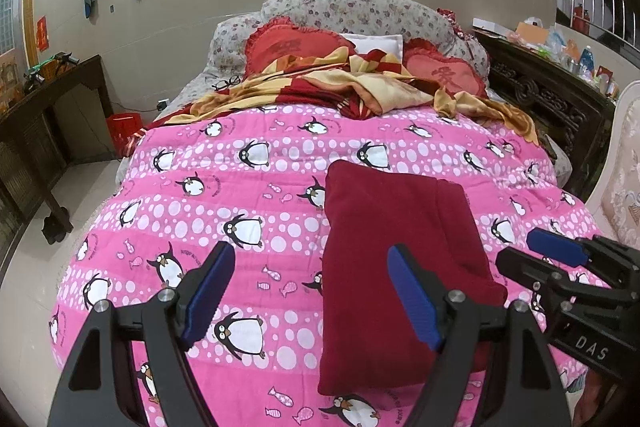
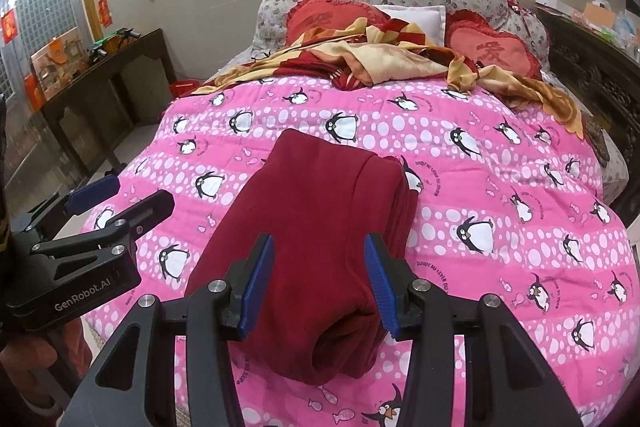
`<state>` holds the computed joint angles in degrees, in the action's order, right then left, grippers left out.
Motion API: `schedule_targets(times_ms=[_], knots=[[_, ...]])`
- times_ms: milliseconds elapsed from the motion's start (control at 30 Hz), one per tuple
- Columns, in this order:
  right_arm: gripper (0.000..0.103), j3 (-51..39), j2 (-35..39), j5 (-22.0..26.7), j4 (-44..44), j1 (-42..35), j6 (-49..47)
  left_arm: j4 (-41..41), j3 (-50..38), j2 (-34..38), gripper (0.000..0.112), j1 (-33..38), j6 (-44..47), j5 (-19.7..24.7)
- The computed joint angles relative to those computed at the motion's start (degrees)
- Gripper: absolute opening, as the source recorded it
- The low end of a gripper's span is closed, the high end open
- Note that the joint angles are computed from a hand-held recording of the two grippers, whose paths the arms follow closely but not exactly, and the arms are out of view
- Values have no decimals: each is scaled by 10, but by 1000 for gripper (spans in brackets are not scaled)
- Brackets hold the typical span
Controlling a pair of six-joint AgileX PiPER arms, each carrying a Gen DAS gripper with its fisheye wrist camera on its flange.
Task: Fold small clothes
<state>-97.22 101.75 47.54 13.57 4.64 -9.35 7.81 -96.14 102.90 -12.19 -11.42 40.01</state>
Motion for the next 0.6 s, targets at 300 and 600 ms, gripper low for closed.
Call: schedule_targets(times_ms=[300,600], knots=[[50,-4,8,7,-2,2,1,-2,-2,7,82,0,2,0],[50,-13,20,16,-6,5,5,-11,0,14,82,3,10,-6]])
